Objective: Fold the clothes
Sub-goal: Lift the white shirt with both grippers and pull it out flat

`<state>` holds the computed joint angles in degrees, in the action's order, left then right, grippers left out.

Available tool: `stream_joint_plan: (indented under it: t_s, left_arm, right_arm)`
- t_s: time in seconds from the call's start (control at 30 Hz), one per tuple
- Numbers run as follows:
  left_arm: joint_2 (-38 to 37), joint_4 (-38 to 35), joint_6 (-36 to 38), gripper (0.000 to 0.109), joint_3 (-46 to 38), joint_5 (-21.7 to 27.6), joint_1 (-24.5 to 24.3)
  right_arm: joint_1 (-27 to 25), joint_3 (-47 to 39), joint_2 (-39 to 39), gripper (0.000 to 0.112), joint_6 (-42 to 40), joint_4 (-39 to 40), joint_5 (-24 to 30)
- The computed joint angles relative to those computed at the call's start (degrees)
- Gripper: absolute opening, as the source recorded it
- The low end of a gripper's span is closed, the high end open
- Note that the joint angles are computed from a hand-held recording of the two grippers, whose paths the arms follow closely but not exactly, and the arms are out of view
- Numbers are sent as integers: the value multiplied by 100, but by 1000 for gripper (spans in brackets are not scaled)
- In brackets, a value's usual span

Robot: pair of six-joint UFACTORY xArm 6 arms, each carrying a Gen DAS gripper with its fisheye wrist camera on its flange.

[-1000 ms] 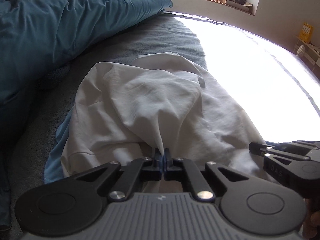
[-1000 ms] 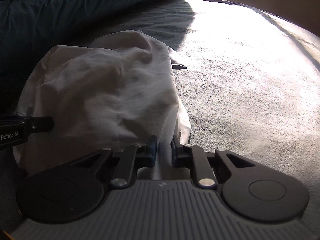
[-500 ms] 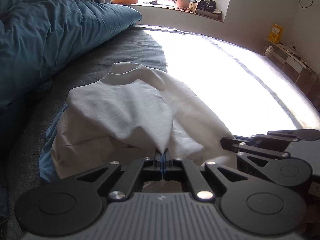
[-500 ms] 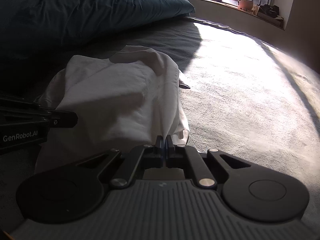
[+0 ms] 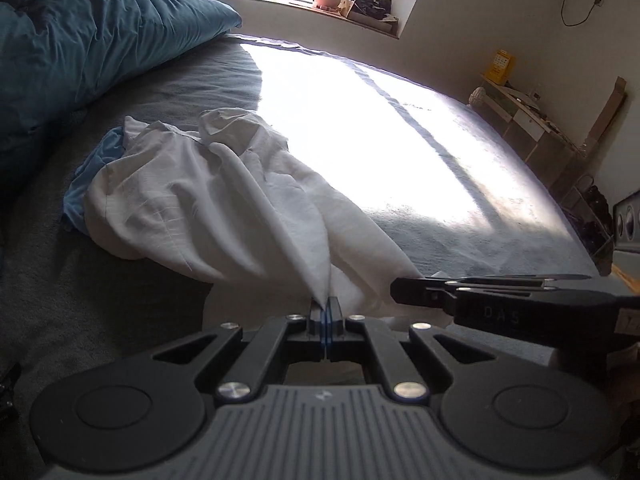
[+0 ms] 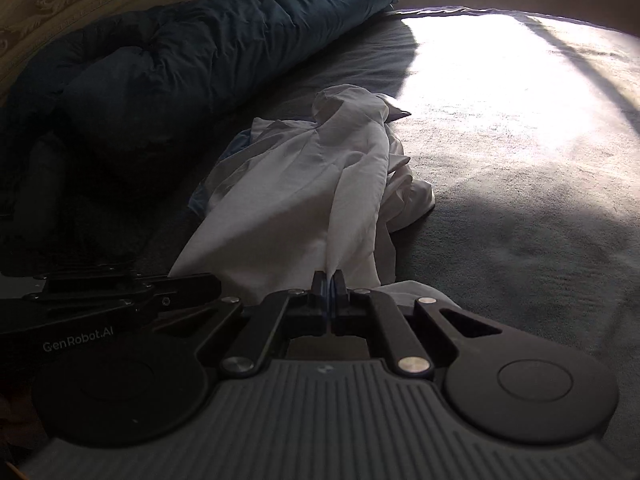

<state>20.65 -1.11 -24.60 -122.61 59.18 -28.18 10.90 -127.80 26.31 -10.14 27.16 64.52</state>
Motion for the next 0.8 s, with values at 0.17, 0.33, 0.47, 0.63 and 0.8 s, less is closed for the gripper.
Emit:
stream_joint_plan:
  t_s: [0.17, 0.33, 0.47, 0.63, 0.8]
  left_arm:
    - [-936, -466, -130, 1, 1104, 114, -600]
    - [-1256, -1236, -239, 1, 1518, 528, -1126]
    - [-1358, -1743, -258, 2, 1895, 641, -1485]
    - [-1421, -1867, -267, 14, 2188, 880, -1717]
    - [-1874, -1344, -498, 46, 2490, 796, -1447]
  right_arm:
    - [-674, 2071, -1855, 0, -335, 414, 690]
    - [-1512, 3020, -3046, 0, -272, 323, 2022]
    - [-2006, 3300, -3527, 0, -273, -17, 2842]
    - [-2206, 3876, -4033, 4, -657, -831, 3237]
    - [-2417, 3901, -4041, 9, -806, -1274, 3201]
